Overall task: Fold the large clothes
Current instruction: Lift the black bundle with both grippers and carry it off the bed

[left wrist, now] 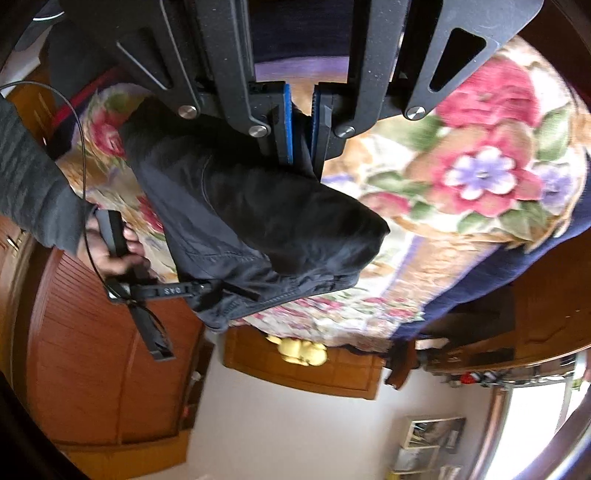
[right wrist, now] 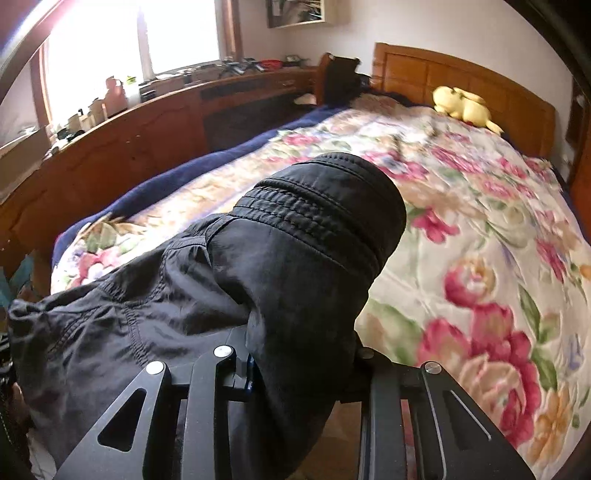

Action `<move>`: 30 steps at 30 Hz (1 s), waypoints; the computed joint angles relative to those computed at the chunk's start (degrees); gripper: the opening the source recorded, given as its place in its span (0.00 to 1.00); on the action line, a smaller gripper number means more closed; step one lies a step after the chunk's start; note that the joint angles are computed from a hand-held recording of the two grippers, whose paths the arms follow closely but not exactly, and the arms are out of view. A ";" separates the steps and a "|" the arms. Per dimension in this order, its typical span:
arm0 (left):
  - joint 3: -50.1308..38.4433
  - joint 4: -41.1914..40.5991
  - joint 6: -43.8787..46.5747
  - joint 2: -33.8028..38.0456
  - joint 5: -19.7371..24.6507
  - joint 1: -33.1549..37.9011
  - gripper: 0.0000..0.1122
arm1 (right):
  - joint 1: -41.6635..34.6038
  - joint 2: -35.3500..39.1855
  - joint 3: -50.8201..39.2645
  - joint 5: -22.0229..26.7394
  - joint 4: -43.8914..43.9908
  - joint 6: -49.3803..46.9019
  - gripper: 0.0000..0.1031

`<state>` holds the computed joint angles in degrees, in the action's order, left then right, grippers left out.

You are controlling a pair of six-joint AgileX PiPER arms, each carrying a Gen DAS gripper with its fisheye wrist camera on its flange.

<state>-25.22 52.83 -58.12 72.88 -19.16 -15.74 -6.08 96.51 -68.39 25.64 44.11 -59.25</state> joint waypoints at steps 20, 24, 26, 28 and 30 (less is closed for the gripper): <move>-6.16 24.53 -3.94 6.79 -17.88 43.61 0.07 | 25.18 23.79 -40.33 5.68 -40.67 40.26 0.26; -9.48 26.70 -2.80 10.57 -19.49 50.57 0.07 | 28.53 29.60 -49.67 9.29 -43.10 41.40 0.26; -10.93 27.47 -2.37 12.21 -19.87 53.67 0.07 | 28.92 33.74 -55.91 11.73 -42.30 39.83 0.26; -12.28 27.78 -1.85 13.78 -19.90 56.29 0.07 | 29.55 36.75 -60.30 13.47 -41.40 38.81 0.26; -13.22 27.75 -1.48 15.08 -19.54 58.04 0.07 | 29.79 40.24 -65.59 15.55 -40.36 37.76 0.26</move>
<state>-38.45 80.58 -59.60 87.96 -38.70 42.30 23.71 136.75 -133.99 41.19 3.75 -21.50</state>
